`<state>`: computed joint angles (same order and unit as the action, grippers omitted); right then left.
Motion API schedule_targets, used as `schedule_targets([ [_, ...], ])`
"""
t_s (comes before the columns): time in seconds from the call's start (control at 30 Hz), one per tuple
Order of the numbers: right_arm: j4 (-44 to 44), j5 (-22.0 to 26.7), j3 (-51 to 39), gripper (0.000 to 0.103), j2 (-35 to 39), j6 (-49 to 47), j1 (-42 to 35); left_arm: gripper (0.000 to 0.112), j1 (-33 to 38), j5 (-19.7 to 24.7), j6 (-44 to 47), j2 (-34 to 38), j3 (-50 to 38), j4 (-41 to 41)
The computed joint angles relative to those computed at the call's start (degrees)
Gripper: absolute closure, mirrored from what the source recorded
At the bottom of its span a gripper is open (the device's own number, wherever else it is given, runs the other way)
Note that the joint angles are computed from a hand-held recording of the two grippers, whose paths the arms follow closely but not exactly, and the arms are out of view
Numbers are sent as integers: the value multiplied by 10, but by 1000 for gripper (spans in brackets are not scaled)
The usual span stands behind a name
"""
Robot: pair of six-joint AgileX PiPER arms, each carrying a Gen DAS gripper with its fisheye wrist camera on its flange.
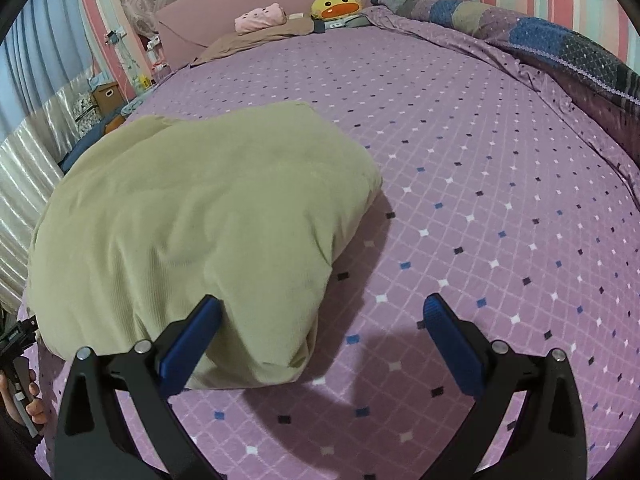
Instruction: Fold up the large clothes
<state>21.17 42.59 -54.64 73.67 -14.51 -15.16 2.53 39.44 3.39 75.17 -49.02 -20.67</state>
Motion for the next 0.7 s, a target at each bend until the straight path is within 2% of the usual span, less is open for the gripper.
schedule_targets([
  [0.2, 41, 9, 0, 2, 8, -39, -22, 13, -16, 39, 20, 34, -52, -17],
  [0.27, 62, 15, 3, 2, 11, -63, -33, 20, -27, 43, 21, 36, -61, -9],
  [0.4, 130, 33, 14, 2, 20, -132, -70, 26, -50, 59, -7, 37, -81, 39],
  [0.57, 270, 79, 21, 2, 91, -241, -119, 27, -65, 70, -40, 34, -92, 69],
  [0.7, 345, 116, 14, 2, 149, -289, -135, 26, -78, 74, -64, 47, -109, 86],
])
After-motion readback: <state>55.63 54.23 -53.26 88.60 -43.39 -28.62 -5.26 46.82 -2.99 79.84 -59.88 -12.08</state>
